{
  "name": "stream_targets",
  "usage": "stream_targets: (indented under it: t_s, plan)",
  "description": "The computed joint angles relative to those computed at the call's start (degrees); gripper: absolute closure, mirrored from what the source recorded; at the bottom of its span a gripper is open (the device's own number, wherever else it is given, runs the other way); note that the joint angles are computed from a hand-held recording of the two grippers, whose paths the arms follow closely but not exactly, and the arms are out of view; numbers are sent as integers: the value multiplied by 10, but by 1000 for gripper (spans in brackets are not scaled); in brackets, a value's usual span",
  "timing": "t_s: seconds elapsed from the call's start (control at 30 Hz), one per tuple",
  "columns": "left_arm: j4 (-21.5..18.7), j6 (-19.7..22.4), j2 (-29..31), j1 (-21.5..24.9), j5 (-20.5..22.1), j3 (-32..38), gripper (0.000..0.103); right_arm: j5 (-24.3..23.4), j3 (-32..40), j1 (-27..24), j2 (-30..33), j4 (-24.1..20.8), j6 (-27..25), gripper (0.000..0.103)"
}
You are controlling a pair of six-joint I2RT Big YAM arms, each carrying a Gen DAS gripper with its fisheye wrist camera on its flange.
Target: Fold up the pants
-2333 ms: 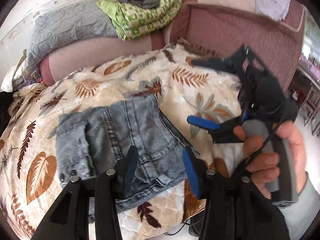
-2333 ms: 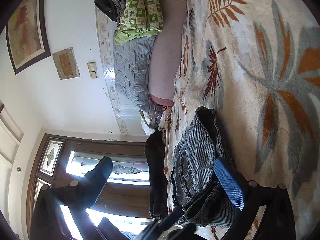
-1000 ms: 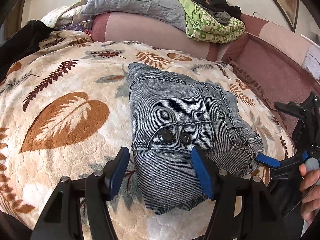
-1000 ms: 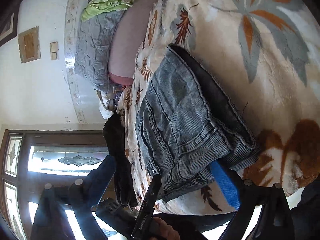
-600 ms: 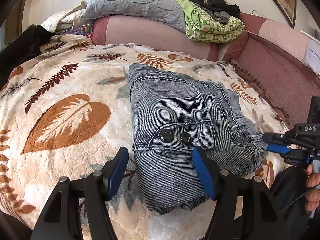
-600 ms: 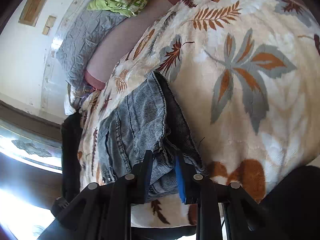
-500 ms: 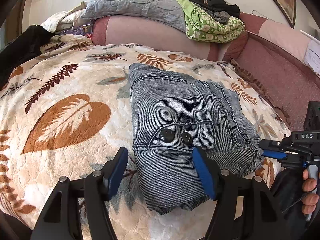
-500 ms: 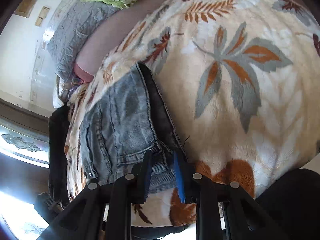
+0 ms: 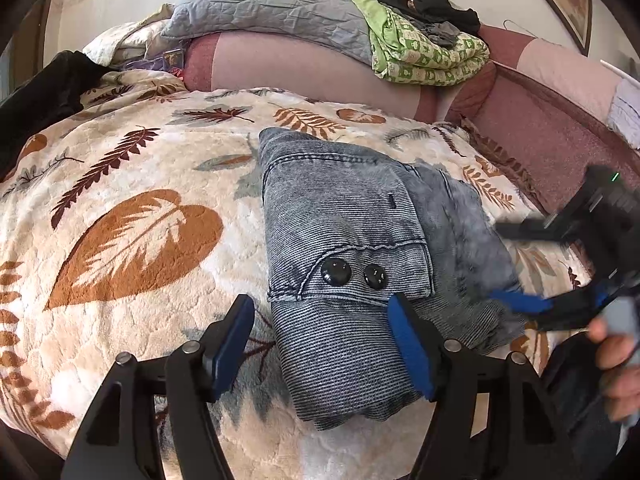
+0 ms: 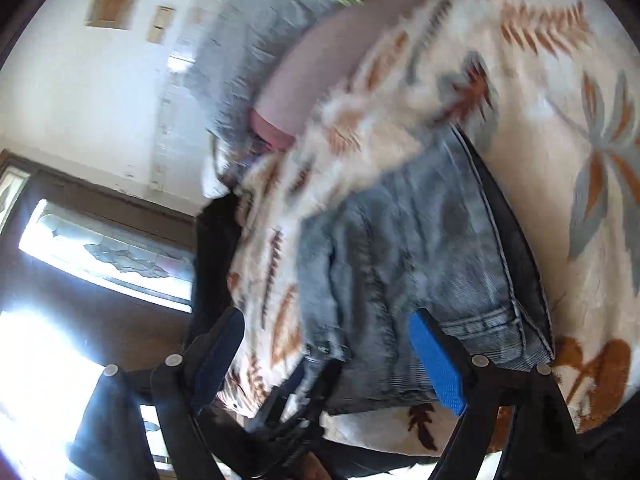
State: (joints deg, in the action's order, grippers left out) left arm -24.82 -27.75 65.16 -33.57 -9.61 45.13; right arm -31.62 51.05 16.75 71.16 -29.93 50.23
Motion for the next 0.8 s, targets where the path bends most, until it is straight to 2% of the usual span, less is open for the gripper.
stream_targets:
  t_s: [0.03,0.07,0.13,0.17,0.2,0.27,0.3,0.33,0.4,0.47,0.6,0.67,0.73,0.8]
  plan:
    - [-7,1,-7,1,3,4,33,3,-29,-5,-11,44,16,30]
    - [1,1,-20,-2,-10,1,33,-5,-40,-8,-25,58,12,32]
    - [32,-1,-43,-11,-45,-5,33,-6,-28,-8,-31,20,-18,32]
    - [37,0,-41,-11,-45,-1,33,-8,-21,-7,-29,4,-24,32]
    - [27,4,-27,-11,-39,10,33,-8,-7,-7,-25,-21,-31,32]
    - [-33,7,31,-4,12,40,33,5,37,0,-10,-86,-54,31]
    - [-34,-1,44,-9,9,38,33,19,64,4,-3,-113,-75,31]
    - [-20,7,40,-20,-19,31,32,38,96,13,7,-133,-99,31]
    - [-38,23,41,-27,-28,43,32,82,174,34,42,-182,-165,31]
    - [-35,10,42,-17,-9,41,32,107,274,57,102,-244,-231,31]
    - [-33,15,39,-16,-8,40,32,176,531,111,287,-426,-356,30]
    - [-30,18,38,-17,-9,36,32,228,667,138,387,-526,-401,30]
    - [-25,17,39,-18,-7,34,32,298,767,163,466,-602,-443,30]
    - [-24,19,40,-17,-5,35,32,356,852,180,533,-664,-460,30]
